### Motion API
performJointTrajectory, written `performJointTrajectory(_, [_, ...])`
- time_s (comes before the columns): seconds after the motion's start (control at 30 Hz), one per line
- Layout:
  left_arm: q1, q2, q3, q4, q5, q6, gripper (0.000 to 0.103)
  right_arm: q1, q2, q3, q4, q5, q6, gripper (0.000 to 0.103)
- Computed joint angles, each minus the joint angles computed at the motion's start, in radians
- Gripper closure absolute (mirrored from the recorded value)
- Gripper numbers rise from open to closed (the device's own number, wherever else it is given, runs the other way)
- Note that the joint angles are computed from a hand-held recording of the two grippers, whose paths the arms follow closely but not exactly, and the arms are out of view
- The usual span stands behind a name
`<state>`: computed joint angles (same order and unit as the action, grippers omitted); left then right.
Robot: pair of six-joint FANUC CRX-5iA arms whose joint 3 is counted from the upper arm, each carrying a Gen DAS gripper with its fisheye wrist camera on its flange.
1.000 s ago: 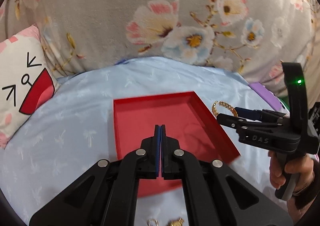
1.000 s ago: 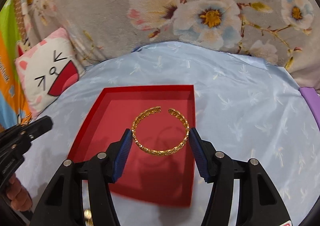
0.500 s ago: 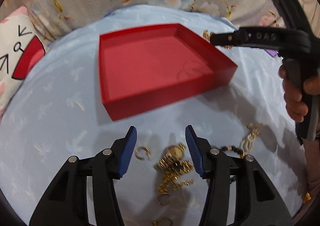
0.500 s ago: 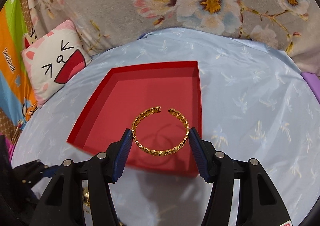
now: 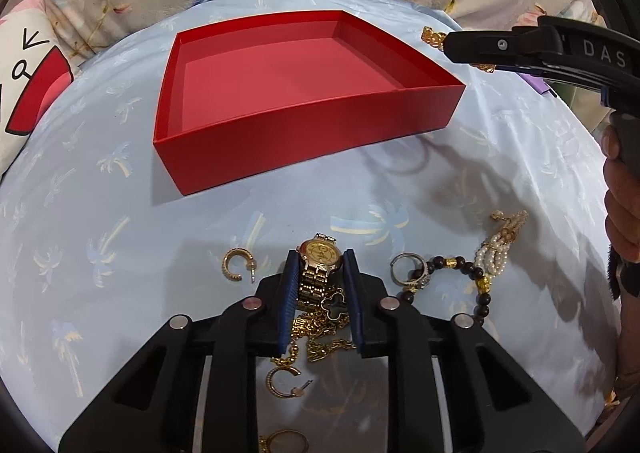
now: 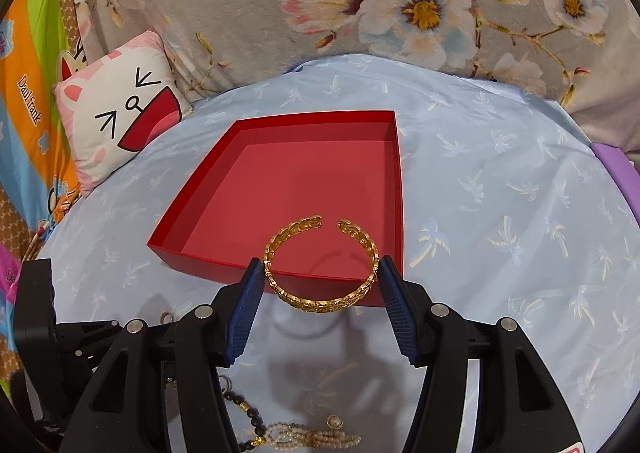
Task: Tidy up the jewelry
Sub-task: 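Carry the gold cuff to the red box with the right gripper while the left gripper grasps the gold watch, then lower the cuff and watch into the red box and open both grippers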
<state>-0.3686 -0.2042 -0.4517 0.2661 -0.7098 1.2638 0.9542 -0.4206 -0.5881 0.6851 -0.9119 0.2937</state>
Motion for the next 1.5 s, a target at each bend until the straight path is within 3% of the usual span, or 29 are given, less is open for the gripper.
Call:
performJointTrajectory(0.33, [0.035, -0.037, -0.019, 0.151, 0.000, -0.076, 0.082, -0.012, 0.002, 0.001, 0.007, 0.003, 0.005, 0.046])
performJointTrajectory(0.6, [0.070, -0.018, 0.086, 0.228, 0.044, -0.155, 0.082, -0.125, 0.083, 0.113, -0.033, 0.046, 0.139, 0.046])
performJointTrajectory(0.87, [0.058, 0.195, 0.349, 0.064, 0.115, -0.013, 0.082, -0.269, 0.304, 0.332, -0.144, 0.088, 0.339, 0.046])
performJointTrajectory(1.1, [0.060, 0.386, 0.522, -0.007, 0.066, 0.082, 0.082, -0.360, 0.453, 0.477, -0.331, 0.084, 0.475, 0.046])
performJointTrajectory(1.27, [0.065, 0.459, 0.588, -0.052, 0.044, 0.151, 0.082, -0.377, 0.502, 0.505, -0.339, 0.088, 0.481, 0.044])
performJointTrajectory(1.37, [0.059, 0.467, 0.603, -0.120, 0.069, 0.209, 0.081, -0.375, 0.503, 0.481, -0.302, 0.113, 0.454, 0.031])
performJointTrajectory(1.43, [0.061, 0.462, 0.597, -0.108, 0.084, 0.194, 0.076, -0.367, 0.502, 0.464, -0.266, 0.117, 0.428, 0.028])
performJointTrajectory(1.5, [0.050, 0.456, 0.604, -0.164, 0.098, 0.227, 0.062, -0.361, 0.493, 0.445, -0.236, 0.129, 0.399, 0.028])
